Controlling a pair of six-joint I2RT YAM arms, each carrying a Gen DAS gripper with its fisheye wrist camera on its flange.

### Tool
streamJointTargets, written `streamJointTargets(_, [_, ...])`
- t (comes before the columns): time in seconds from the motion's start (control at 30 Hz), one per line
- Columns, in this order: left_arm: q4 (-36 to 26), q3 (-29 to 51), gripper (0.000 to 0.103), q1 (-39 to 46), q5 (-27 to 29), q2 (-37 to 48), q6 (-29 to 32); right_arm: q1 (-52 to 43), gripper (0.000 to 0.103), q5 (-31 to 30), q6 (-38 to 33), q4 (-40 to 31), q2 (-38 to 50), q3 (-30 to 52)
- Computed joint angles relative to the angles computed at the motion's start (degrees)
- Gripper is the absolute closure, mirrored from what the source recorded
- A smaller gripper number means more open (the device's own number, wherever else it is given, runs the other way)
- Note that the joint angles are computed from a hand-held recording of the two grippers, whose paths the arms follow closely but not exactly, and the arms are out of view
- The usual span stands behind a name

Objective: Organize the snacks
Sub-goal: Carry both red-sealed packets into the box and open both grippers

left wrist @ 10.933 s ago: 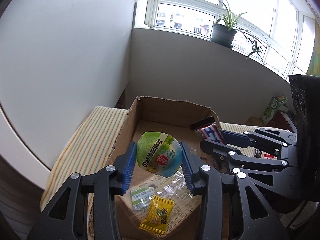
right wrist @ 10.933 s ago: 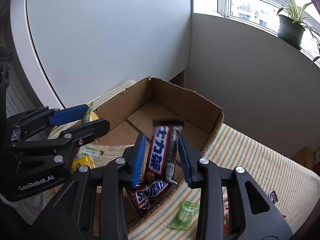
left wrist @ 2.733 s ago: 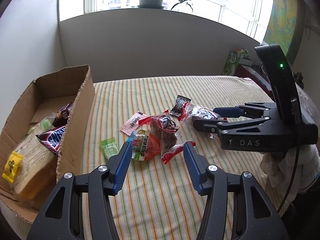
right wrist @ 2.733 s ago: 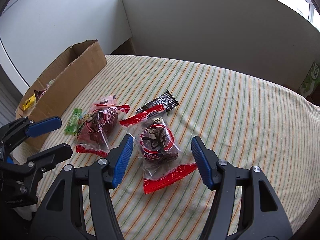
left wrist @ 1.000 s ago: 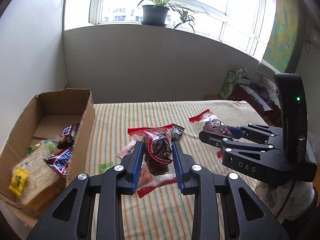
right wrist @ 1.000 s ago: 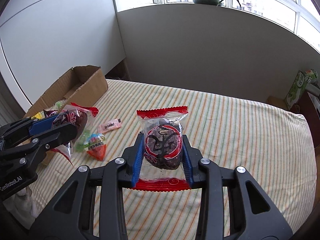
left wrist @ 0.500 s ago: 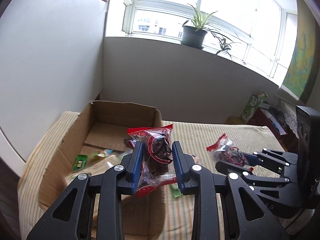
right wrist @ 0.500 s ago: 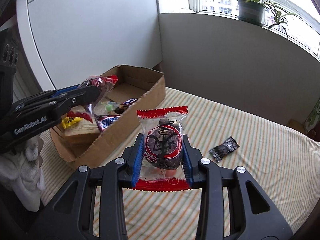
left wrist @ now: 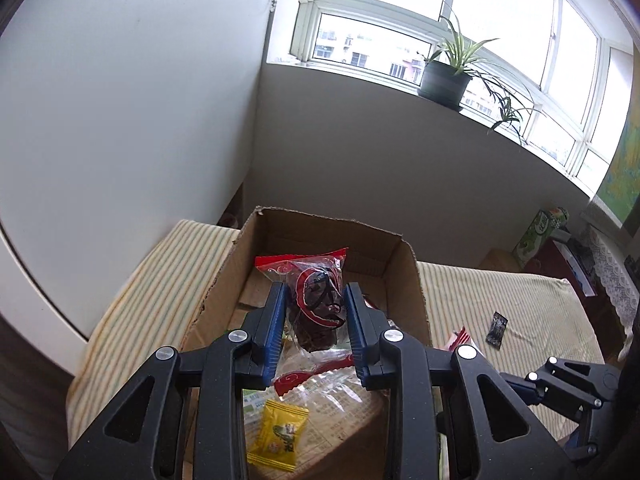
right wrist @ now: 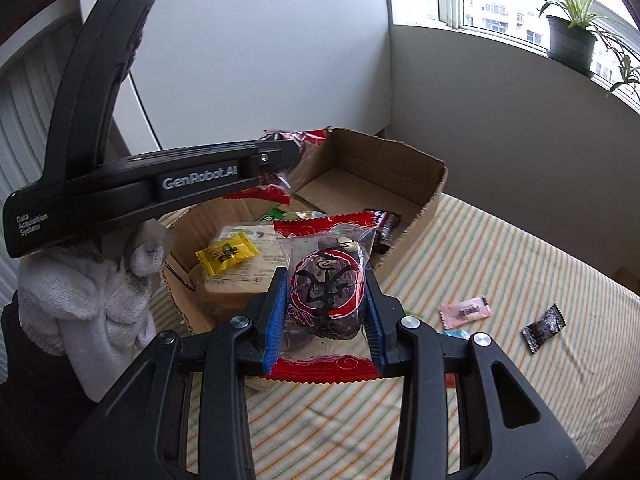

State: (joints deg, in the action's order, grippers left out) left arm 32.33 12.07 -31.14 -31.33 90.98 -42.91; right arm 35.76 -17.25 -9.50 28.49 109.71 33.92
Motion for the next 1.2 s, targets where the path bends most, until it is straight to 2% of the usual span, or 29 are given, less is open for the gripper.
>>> streamJointTargets(0.17, [3.0,-1.3,0.075,4.1,3.0,1.1,1.8,2.9,0.066,0.4,0.1,-0.4,1.9,1.3])
streamJointTargets(0.27, [2.7,-0.9,0.074,5.3,3.5,1.6,1.7,4.9,0.065,2.1,-0.1,1.1,2.5,0.8])
streamJointTargets(0.33, [2.4,-1.2,0.071,5.7,3.9,1.0,1.6,6.0,0.054,3.2,-0.4,2.1,2.6,0.1])
streamJointTargets(0.37, [2.5,-1.5,0.068,5.7,3.8,0.6,1.5,6.2,0.043,3.2,-0.5,2.9,2.6,-0.4])
streamJointTargets(0.4, [2.6,-1.7,0.065,6.2,3.9,0.4,1.7,6.0,0.039,3.1,-0.6,3.6,2.5,-0.9])
streamJointTargets(0.43, [2.6,-2.1,0.056,6.2,3.7,-0.1,1.4,6.0,0.039,3.0,-0.5,4.1,2.2,-1.5])
streamJointTargets(0.47, [2.9,-2.3,0.053,6.3,3.5,-0.3,1.3,5.9,0.039,2.7,-0.4,4.1,1.8,-1.9])
streamJointTargets(0.67, [2.4,-4.0,0.053,6.7,3.6,-3.6,1.2,4.0,0.039,1.5,-1.4,5.5,0.1,-4.5])
streamJointTargets(0.83, [2.2,-4.9,0.053,5.5,3.0,-4.7,0.2,1.3,0.039,0.3,-2.3,3.9,-2.6,-5.2])
streamJointTargets(0.97, [1.0,-5.2,0.053,2.7,1.2,-5.7,-1.6,-3.9,0.038,-2.3,-3.4,2.2,-4.5,-5.6])
streamJointTargets(1.2, [-1.9,-2.7,0.053,-4.4,-2.5,-4.7,-4.8,-15.1,0.038,-7.6,-4.1,-1.9,-2.6,-1.8])
